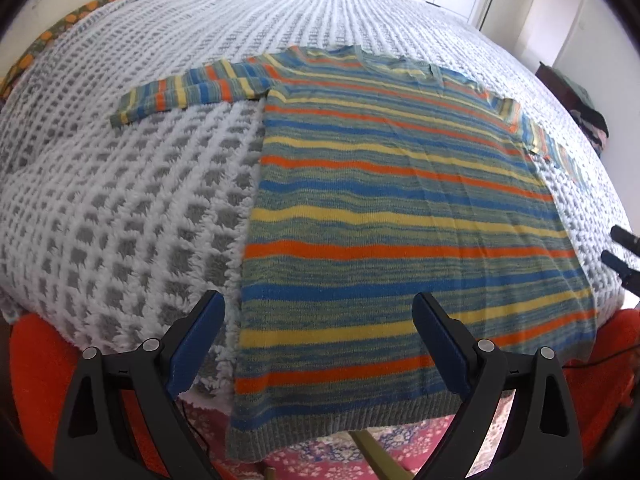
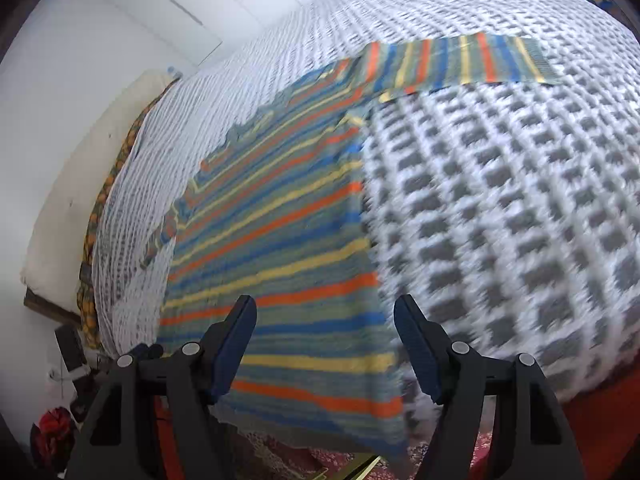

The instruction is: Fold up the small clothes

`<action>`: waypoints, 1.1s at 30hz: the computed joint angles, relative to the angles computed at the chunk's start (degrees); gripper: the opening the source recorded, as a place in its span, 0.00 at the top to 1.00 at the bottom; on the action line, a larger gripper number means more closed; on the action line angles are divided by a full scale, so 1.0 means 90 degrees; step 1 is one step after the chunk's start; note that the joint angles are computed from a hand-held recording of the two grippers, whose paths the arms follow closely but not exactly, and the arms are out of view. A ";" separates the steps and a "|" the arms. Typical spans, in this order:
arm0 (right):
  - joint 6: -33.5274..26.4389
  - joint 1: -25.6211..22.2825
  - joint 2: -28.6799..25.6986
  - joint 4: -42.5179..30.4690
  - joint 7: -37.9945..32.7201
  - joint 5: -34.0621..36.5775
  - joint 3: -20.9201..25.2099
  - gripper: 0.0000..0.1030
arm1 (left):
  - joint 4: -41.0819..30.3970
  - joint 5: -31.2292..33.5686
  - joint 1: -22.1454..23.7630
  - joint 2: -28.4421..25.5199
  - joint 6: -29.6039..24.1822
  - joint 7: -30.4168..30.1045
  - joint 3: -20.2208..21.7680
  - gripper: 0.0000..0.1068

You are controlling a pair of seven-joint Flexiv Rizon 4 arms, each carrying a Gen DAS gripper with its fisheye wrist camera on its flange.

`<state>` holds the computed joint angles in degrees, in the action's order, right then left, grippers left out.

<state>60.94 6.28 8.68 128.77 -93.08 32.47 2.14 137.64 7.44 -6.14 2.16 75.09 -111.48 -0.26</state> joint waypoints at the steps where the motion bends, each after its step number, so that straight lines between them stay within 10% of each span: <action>1: -0.0021 -0.0139 -0.0050 -0.0191 -0.0020 0.0077 -0.0234 0.31 | -0.0014 -0.0006 0.0009 -0.0006 -0.0004 -0.0030 0.0003 0.11; 7: -0.0014 -0.1101 -0.1174 -0.2151 -0.0663 0.1444 -0.1317 0.31 | -0.0217 0.0088 -0.0005 -0.0149 -0.0267 -0.0185 -0.0033 0.11; 11: -0.1775 -0.1852 -0.2467 -0.3844 -0.0983 0.2311 -0.1513 0.31 | -0.0406 0.0336 -0.0072 -0.0214 -0.0512 -0.0341 -0.0054 0.11; 22: -0.1642 -0.2183 -0.4161 -0.5073 -0.0649 0.1212 -0.0912 0.41 | -0.0899 0.0953 -0.0265 -0.0473 -0.1192 -0.0632 -0.0061 0.11; 25: -0.1869 -0.2503 -0.4377 -0.5349 -0.0874 0.1294 -0.0527 0.59 | -0.0954 0.0935 -0.0314 -0.0600 -0.1272 -0.0626 -0.0045 0.11; 27: -0.1883 -0.2344 -0.4447 -0.5344 -0.0616 0.0664 -0.0564 0.92 | -0.1003 0.0990 -0.0356 -0.0652 -0.1311 -0.0623 -0.0030 0.11; 33: -0.1647 -0.2576 -0.4137 -0.5421 -0.0391 0.0345 -0.0087 0.97 | -0.0896 0.1075 -0.0373 -0.0564 -0.1055 -0.0601 0.0049 0.11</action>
<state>46.12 -16.90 -28.56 79.99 -96.60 35.58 1.36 129.58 17.12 -9.50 -2.91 65.60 -116.89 0.18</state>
